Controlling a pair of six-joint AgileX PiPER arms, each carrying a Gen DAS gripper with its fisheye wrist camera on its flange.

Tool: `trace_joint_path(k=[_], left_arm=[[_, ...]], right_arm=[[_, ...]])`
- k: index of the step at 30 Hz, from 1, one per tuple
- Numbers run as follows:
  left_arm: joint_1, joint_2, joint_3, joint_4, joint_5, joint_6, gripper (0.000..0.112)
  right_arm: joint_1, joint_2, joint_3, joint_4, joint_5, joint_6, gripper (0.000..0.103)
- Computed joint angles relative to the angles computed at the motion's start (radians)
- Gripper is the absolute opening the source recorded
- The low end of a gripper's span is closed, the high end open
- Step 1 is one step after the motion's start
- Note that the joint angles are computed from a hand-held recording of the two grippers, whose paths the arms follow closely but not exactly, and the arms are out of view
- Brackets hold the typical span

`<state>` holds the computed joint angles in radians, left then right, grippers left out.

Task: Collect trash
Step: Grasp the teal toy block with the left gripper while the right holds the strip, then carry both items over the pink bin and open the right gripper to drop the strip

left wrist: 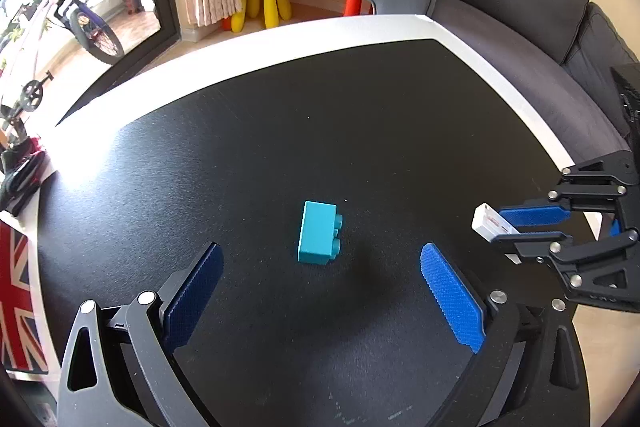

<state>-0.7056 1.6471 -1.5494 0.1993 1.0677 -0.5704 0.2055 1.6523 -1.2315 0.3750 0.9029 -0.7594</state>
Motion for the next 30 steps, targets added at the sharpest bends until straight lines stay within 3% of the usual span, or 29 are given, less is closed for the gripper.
trace_joint_path(k=[2,10,21,30], left_arm=[[0.009,0.017,-0.009,-0.02,0.005,0.015,0.071],[0.022,0.026,0.001,-0.055,0.001,0.026,0.024],[-0.009,-0.033,0.039,-0.028,0.01,-0.021,0.023],[-0.122,-0.118,0.06,0.08,0.083,-0.141,0.023]], right_arm=[[-0.001,0.005,-0.001,0.001,-0.001,-0.002,0.019],[-0.003,0.021,-0.008,0.004,-0.004,-0.004,0.019],[0.004,0.004,0.004,0.009,-0.014,-0.003,0.019],[0.001,-0.077,0.057,0.029,-0.014,-0.017,0.019]])
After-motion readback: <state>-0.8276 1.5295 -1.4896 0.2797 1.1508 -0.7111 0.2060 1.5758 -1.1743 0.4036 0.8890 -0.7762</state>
